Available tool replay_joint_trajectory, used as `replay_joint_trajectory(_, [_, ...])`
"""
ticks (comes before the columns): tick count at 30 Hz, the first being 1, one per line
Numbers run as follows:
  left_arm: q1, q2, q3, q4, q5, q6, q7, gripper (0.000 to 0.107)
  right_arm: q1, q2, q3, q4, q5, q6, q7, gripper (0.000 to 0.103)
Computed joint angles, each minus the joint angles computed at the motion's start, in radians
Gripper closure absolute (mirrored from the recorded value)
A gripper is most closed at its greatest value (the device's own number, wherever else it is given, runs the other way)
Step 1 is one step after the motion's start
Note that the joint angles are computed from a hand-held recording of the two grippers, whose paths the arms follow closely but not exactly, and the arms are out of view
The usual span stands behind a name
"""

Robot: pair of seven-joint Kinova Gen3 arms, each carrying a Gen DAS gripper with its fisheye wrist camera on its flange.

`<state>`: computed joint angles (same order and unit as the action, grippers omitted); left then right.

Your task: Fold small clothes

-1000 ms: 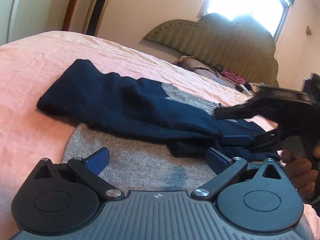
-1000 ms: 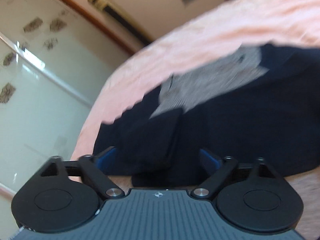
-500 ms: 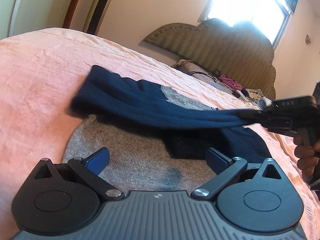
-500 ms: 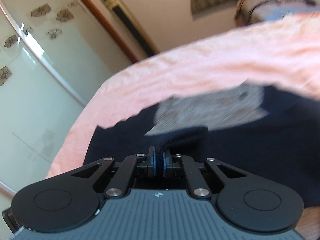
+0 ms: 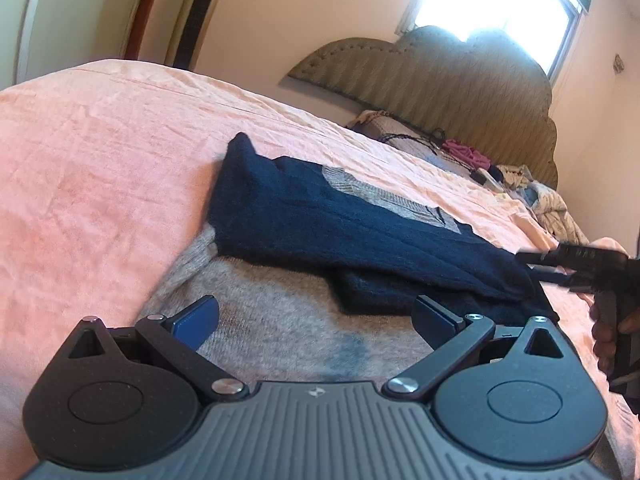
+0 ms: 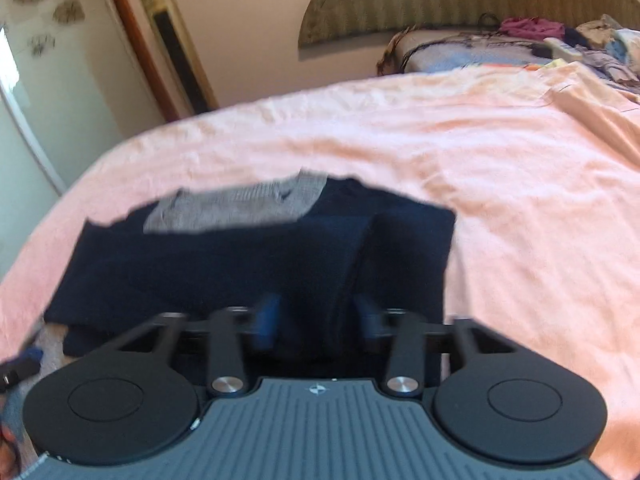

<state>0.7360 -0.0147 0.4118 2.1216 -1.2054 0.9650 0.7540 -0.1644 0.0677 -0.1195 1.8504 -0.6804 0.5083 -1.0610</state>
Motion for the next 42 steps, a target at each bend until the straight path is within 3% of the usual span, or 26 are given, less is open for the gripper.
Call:
replay_joint_trajectory(2, [-0.032,-0.013,-0.027,-0.019,-0.006,-0.056,-0.053,0.004,0.027,-0.046,-0.011,0.040,-0.081,-0.081,0.049,0.035])
replay_joint_trajectory(4, [-0.077,0.006,-0.054,-0.054,-0.032,-0.106,-0.096,0.004,0.113,-0.068,-0.085,0.049,-0.163,-0.114,0.091,0.035])
replay_joint_trajectory(7, [-0.168,0.057,-0.083,-0.122,-0.034,-0.204,-0.218,0.004,0.240,-0.013,-0.210,-0.004,-0.285,-0.042,0.152,0.035])
replay_joint_trajectory(10, [-0.255,0.128,-0.088,-0.177,0.059,-0.258,-0.340,0.004,0.237,0.098,-0.218,-0.056,-0.386,0.065,0.200,0.025])
replay_joint_trajectory(13, [-0.178,0.155,-0.139,-0.190,0.059,-0.194,-0.459,0.004,0.176,0.151,-0.165,-0.032,-0.406,0.042,0.223,0.030])
replay_joint_trajectory(15, [-0.145,0.152,-0.168,-0.199,0.083,-0.180,-0.485,0.004,0.227,0.138,-0.210,0.009,-0.466,0.008,0.300,0.044])
replay_joint_trajectory(17, [-0.107,0.164,-0.189,-0.229,0.119,-0.133,-0.544,0.004,0.280,0.131,-0.253,0.027,-0.487,0.015,0.324,0.050])
replay_joint_trajectory(19, [-0.033,0.164,-0.229,-0.258,0.167,-0.076,-0.571,0.004,0.260,0.107,-0.240,0.032,-0.456,-0.016,0.284,0.053])
replay_joint_trajectory(22, [-0.025,0.100,-0.179,-0.221,0.194,-0.091,-0.544,0.004,0.246,0.019,-0.211,0.066,-0.452,0.006,0.254,0.042])
replay_joint_trajectory(24, [0.015,0.113,-0.188,-0.212,0.207,-0.058,-0.593,0.004,0.286,-0.013,-0.229,0.086,-0.457,0.070,0.287,0.023])
replay_joint_trajectory(25, [0.059,0.132,-0.212,-0.216,0.198,-0.017,-0.632,0.004,0.278,-0.014,-0.220,0.100,-0.435,0.078,0.291,0.020])
replay_joint_trajectory(26, [0.088,0.135,-0.218,-0.228,0.206,0.024,-0.655,0.004,0.253,-0.014,-0.195,0.115,-0.397,0.069,0.291,0.026])
replay_joint_trajectory(27, [0.099,0.133,-0.207,-0.247,0.227,0.064,-0.665,0.004,0.244,-0.033,-0.187,0.127,-0.361,0.044,0.280,0.045])
replay_joint_trajectory(29, [0.099,0.107,-0.156,-0.258,0.249,0.108,-0.638,0.004,0.219,-0.077,-0.152,0.167,-0.338,0.002,0.212,0.059])
replay_joint_trajectory(32, [0.128,0.069,-0.107,-0.222,0.233,0.087,-0.563,0.004,0.182,-0.208,-0.107,0.227,-0.323,0.023,0.188,0.050])
replay_joint_trajectory(33, [0.123,0.080,-0.092,-0.223,0.251,0.085,-0.569,0.004,0.153,-0.239,-0.080,0.242,-0.317,0.049,0.203,0.036])
replay_joint_trajectory(35, [0.169,0.125,-0.102,-0.216,0.240,0.130,-0.577,0.004,0.089,-0.257,-0.051,0.266,-0.257,0.066,0.185,0.022])
replay_joint_trajectory(37, [0.182,0.111,-0.109,-0.216,0.261,0.152,-0.572,0.004,0.088,-0.271,-0.085,0.306,-0.195,0.018,0.193,0.024])
replay_joint_trajectory(40, [0.199,0.094,-0.092,-0.244,0.320,0.232,-0.577,0.004,0.208,-0.333,-0.222,0.345,-0.073,-0.061,0.159,0.024])
replay_joint_trajectory(42, [0.179,0.067,-0.024,-0.223,0.323,0.226,-0.518,0.004,0.290,-0.388,-0.301,0.336,0.002,-0.034,0.078,0.024])
